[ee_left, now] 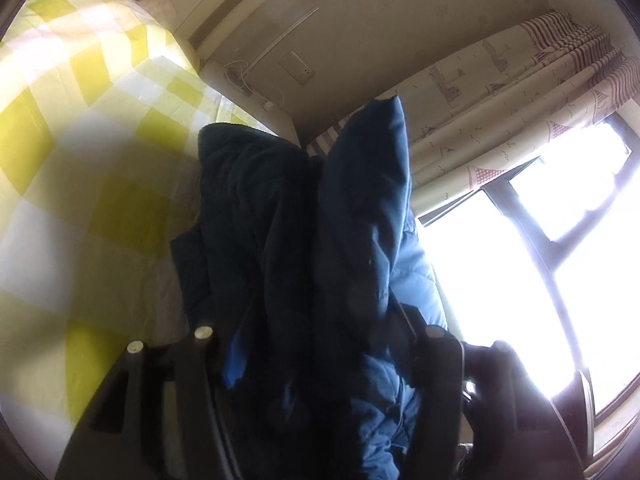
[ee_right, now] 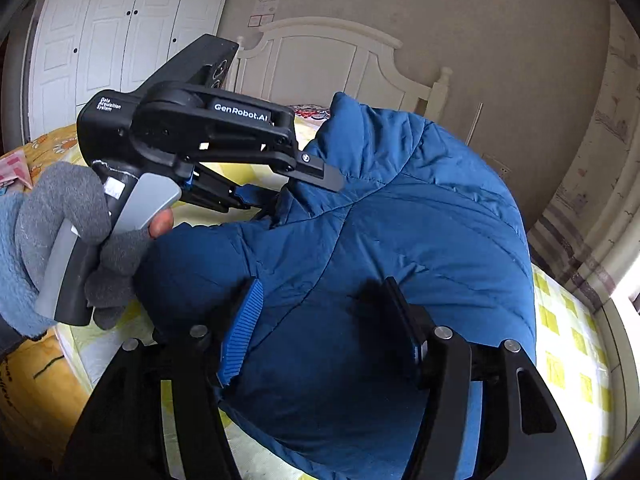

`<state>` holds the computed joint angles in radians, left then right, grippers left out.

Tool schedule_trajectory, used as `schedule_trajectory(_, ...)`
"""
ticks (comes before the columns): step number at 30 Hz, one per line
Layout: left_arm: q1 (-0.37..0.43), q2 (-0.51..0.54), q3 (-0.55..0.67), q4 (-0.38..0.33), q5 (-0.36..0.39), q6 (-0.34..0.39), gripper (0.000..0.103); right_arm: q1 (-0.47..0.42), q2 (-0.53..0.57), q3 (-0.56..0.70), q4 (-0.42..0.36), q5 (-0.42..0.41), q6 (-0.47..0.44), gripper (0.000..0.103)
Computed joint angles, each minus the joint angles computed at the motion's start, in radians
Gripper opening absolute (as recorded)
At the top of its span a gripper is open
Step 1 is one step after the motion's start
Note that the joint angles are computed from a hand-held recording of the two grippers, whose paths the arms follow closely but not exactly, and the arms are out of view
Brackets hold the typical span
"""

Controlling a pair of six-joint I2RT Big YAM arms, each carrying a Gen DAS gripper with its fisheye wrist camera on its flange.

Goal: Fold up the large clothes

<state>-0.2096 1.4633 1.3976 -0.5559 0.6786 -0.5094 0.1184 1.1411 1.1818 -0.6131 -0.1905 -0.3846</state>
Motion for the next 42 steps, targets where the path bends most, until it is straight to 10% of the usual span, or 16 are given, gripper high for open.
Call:
schedule_trajectory(8, -0.081, -0.031, 0.219, -0.078, -0.193, 0.095, 0.082, -0.007, 0.007, -0.008, 0.025, -0.024, 0.007, 0.059)
schedule_trajectory(17, -0.169, 0.316, 0.567, -0.284, -0.459, 0.104, 0.082, -0.008, -0.007, -0.036, 0.047, -0.038, 0.002, 0.059)
schedule_trajectory(21, -0.064, 0.438, 0.58, -0.261, -0.202, -0.06, 0.086, 0.03, -0.01, -0.059, 0.074, 0.023, -0.052, 0.059)
schedule_trajectory(37, -0.06, 0.439, 0.566, -0.235, -0.189, -0.054, 0.085, 0.072, 0.018, -0.025, 0.021, 0.073, -0.1, 0.06)
schedule_trajectory(42, -0.052, 0.429, 0.542, -0.193, -0.154, -0.089, 0.085, -0.011, 0.027, 0.073, -0.184, -0.125, -0.189, 0.06)
